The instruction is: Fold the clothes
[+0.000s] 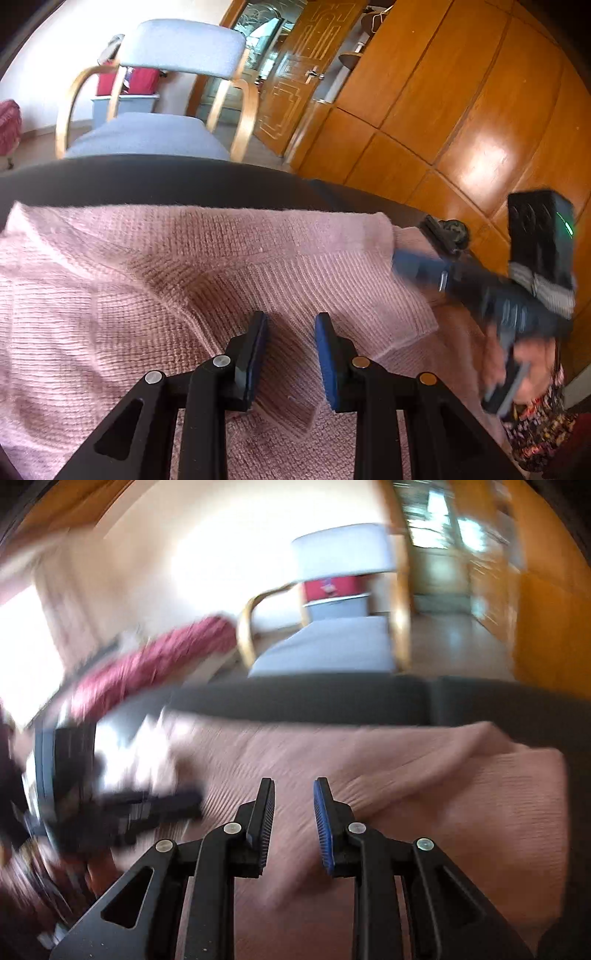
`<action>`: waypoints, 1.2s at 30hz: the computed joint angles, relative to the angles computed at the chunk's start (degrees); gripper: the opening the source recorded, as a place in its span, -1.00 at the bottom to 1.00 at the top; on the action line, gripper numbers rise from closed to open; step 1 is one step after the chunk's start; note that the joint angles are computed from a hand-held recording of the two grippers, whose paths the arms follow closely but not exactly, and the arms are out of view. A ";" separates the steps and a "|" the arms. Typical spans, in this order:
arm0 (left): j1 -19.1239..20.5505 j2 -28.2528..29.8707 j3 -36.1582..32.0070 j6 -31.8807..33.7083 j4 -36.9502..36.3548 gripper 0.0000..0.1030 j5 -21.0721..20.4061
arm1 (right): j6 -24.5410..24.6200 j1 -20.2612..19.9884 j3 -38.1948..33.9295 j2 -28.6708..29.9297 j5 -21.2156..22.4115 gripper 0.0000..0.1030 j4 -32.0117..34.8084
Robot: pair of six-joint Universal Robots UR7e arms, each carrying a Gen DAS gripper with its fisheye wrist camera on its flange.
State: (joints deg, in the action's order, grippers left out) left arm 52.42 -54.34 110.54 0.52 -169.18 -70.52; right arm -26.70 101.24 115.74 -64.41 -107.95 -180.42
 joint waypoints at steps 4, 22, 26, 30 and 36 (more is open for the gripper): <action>-1.85 0.05 0.74 1.77 -0.15 -0.49 5.96 | -4.24 1.05 0.20 2.31 -5.91 -0.53 -0.74; 3.04 5.59 -13.07 4.30 4.28 -0.49 8.30 | -2.51 0.55 -15.55 11.96 -4.86 -0.53 4.63; 0.83 4.14 -9.38 7.12 3.16 -0.47 11.74 | -2.10 0.90 -10.15 8.38 -0.62 -0.52 2.57; -0.68 5.89 -8.31 12.08 3.33 -0.47 18.77 | -4.14 2.25 -10.01 9.88 -7.73 -0.52 3.30; 1.59 4.21 -9.32 11.40 5.84 -0.42 12.95 | -6.15 1.59 -9.91 10.07 -7.11 -0.52 2.93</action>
State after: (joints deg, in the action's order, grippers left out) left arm 54.02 -50.14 101.22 11.92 -163.33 -57.56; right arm -32.85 102.83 105.83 -54.34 -115.06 -177.49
